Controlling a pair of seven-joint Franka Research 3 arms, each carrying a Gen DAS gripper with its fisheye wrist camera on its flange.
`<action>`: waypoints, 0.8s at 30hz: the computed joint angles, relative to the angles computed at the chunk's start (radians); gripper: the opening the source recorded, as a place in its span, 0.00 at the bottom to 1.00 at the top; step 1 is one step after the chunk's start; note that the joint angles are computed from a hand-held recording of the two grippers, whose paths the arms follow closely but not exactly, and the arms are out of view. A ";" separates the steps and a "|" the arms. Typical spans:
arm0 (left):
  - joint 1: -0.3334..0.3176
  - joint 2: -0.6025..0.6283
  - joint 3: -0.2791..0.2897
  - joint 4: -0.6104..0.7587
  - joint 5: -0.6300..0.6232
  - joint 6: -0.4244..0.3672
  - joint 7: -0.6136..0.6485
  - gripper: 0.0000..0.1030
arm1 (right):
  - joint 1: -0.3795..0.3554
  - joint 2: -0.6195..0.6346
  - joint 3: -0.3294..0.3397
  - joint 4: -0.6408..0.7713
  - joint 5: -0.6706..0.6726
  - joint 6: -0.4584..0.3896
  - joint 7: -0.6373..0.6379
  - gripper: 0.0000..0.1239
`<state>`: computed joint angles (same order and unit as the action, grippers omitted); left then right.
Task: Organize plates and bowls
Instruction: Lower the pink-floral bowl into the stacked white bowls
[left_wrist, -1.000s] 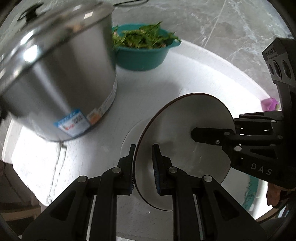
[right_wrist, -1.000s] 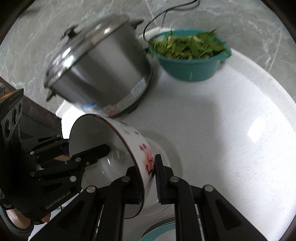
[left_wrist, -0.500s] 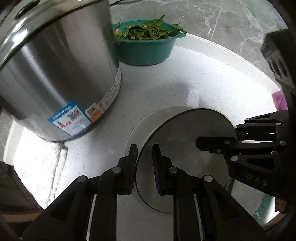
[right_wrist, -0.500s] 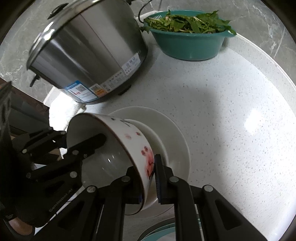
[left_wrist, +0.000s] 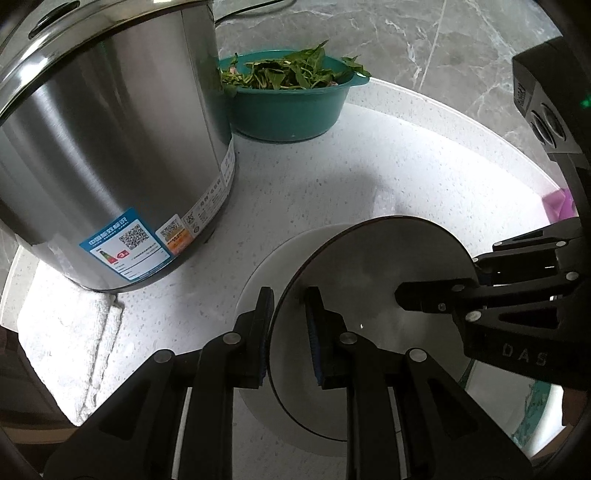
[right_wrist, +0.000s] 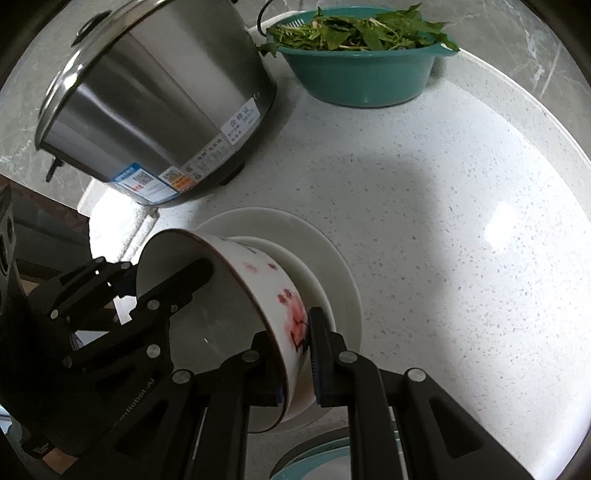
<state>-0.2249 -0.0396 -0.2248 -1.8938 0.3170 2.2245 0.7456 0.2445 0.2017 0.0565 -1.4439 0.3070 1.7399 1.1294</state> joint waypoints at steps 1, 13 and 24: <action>0.000 0.002 0.000 0.001 0.008 0.003 -0.007 0.17 | 0.005 0.007 0.001 0.013 -0.018 -0.010 0.002 0.10; 0.007 -0.020 0.005 -0.037 -0.021 0.037 -0.010 0.17 | -0.002 0.099 -0.002 0.161 -0.013 -0.141 0.036 0.18; 0.006 0.017 0.005 -0.011 -0.036 0.026 0.027 0.23 | -0.028 0.129 -0.002 0.221 0.051 -0.223 0.072 0.34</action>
<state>-0.2186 -0.0222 -0.2200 -1.9045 0.2815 2.2500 0.7724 0.2170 0.3307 0.0547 -1.2225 0.3580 1.5165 1.2011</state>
